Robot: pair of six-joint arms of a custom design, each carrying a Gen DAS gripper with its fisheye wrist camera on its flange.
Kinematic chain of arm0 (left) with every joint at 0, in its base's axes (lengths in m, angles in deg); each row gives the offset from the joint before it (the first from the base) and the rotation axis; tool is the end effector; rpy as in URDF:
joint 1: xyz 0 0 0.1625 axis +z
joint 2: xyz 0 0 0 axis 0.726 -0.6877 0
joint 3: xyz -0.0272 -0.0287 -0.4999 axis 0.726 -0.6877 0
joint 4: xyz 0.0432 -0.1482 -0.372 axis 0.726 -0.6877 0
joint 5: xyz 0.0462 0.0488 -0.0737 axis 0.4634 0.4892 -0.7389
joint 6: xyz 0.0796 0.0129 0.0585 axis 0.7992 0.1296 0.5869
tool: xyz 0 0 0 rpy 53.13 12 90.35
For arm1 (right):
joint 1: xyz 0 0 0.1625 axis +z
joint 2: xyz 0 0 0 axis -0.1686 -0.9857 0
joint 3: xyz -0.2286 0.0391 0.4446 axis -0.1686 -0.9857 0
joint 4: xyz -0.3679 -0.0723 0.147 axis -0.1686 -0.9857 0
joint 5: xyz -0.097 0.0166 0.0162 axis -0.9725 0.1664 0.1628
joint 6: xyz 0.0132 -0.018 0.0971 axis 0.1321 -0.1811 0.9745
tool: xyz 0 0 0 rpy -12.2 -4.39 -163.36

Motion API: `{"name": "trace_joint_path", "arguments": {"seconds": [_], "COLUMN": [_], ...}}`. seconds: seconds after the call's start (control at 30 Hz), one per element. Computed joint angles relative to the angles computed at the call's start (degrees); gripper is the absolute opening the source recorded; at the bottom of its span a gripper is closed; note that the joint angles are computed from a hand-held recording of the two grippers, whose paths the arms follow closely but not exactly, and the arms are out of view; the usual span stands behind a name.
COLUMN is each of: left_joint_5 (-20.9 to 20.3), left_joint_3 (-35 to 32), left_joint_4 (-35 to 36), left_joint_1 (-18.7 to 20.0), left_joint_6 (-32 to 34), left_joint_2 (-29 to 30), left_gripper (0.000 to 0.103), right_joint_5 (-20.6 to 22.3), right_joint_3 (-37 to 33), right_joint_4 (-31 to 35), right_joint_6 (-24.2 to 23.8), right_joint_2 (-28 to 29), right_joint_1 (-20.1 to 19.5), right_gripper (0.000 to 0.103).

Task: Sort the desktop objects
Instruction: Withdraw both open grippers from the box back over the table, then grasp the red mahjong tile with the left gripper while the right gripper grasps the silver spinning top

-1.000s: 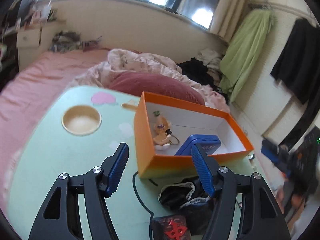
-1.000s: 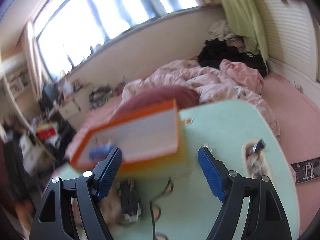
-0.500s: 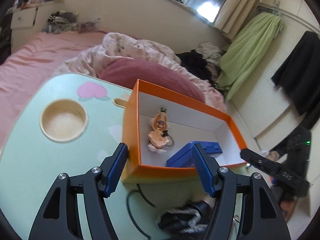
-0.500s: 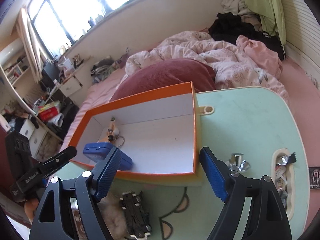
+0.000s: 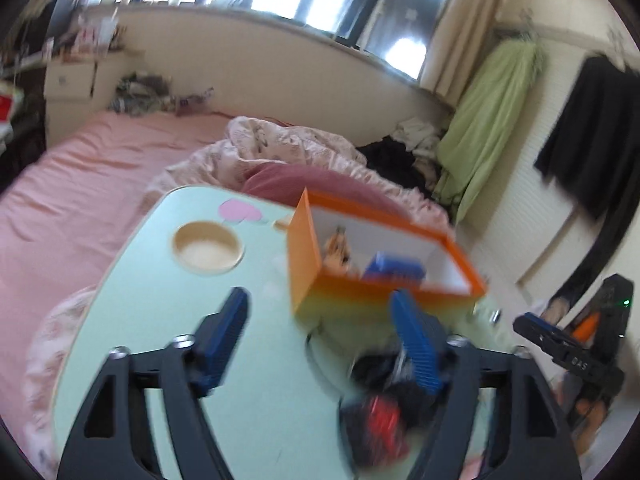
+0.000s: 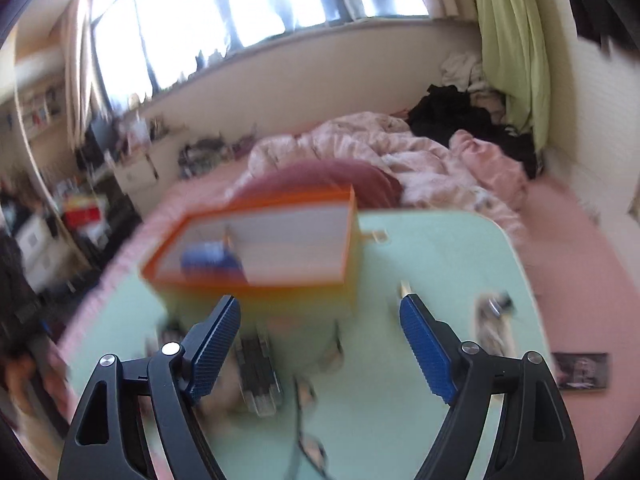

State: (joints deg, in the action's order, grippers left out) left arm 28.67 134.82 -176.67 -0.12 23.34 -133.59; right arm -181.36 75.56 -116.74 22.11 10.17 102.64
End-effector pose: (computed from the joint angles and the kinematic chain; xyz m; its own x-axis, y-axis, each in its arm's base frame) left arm -0.1961 -0.5222 0.1919 -0.8895 -0.1964 -0.4126 0.2735 0.4945 -0.8250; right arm 0.1470 -0.6122 0.2105 -0.7172 -0.4523 0.5301 -0.6813 0.6152 -0.3967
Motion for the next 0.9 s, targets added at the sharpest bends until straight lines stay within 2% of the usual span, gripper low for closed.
{"name": "trace_joint_path", "arguments": {"seconds": [0.1, 0.2, 0.27, 0.3, 0.37, 0.4, 0.43, 0.47, 0.57, 0.63, 0.9], "left_joint_5": [-0.16, 0.8, 3.75, 5.06, 7.7, 11.32, 12.55, 11.98, 12.02, 11.84, 12.08], "left_joint_3": [5.13, 8.94, 9.03, 8.42, 7.3, 6.78, 6.6, 6.45, 5.79, 5.47, 5.42], "left_joint_4": [5.85, 3.26, 8.36, 11.89, 17.75, 17.08, 14.01, 12.29, 10.25, 6.78, 3.45], "left_joint_1": [-2.26, -4.32, -5.32, -5.44, -4.93, -5.29, -5.45, -5.21, -4.42, -4.12, -4.11], "left_joint_6": [-4.66, -7.95, -9.81, -11.0, -13.05, -11.85, -10.35, -9.64, -7.28, -4.15, -1.83], "left_joint_2": [-0.78, 1.02, 2.45, 2.91, 4.79, 6.88, 8.18, 8.45, 8.82, 9.54, 10.62], "left_gripper": [0.083, 0.083, 0.083, 0.083, 0.084, 0.087, 0.087, 0.088, 0.103, 0.103, 0.103], "right_joint_5": [-1.94, -3.17, -2.61, -2.24, -0.62, -0.42, -0.19, 0.09, 0.97, 1.0, 1.61], "right_joint_3": [5.37, 8.36, 9.21, 9.35, 10.22, 10.32, 10.44, 10.54, 10.45, 10.5, 10.56], "right_joint_4": [-3.0, -9.97, -16.28, -18.99, -22.98, -24.07, -24.34, -24.53, -24.8, -25.19, -25.65], "right_joint_6": [-3.39, -6.17, -7.87, -8.55, -9.03, -9.16, -9.17, -9.17, -9.58, -9.58, -9.82], "right_joint_2": [-0.49, 1.16, 3.24, 4.55, 5.74, 6.09, 6.1, 6.1, 6.1, 6.28, 6.44], "right_joint_1": [-2.13, -3.63, -3.99, -4.13, -4.61, -4.63, -4.7, -4.82, -5.13, -4.96, -5.05], "right_gripper": [0.082, 0.083, 0.092, 0.103, 0.103, 0.103, 0.103, 0.103, 0.103, 0.103, 0.103]}}
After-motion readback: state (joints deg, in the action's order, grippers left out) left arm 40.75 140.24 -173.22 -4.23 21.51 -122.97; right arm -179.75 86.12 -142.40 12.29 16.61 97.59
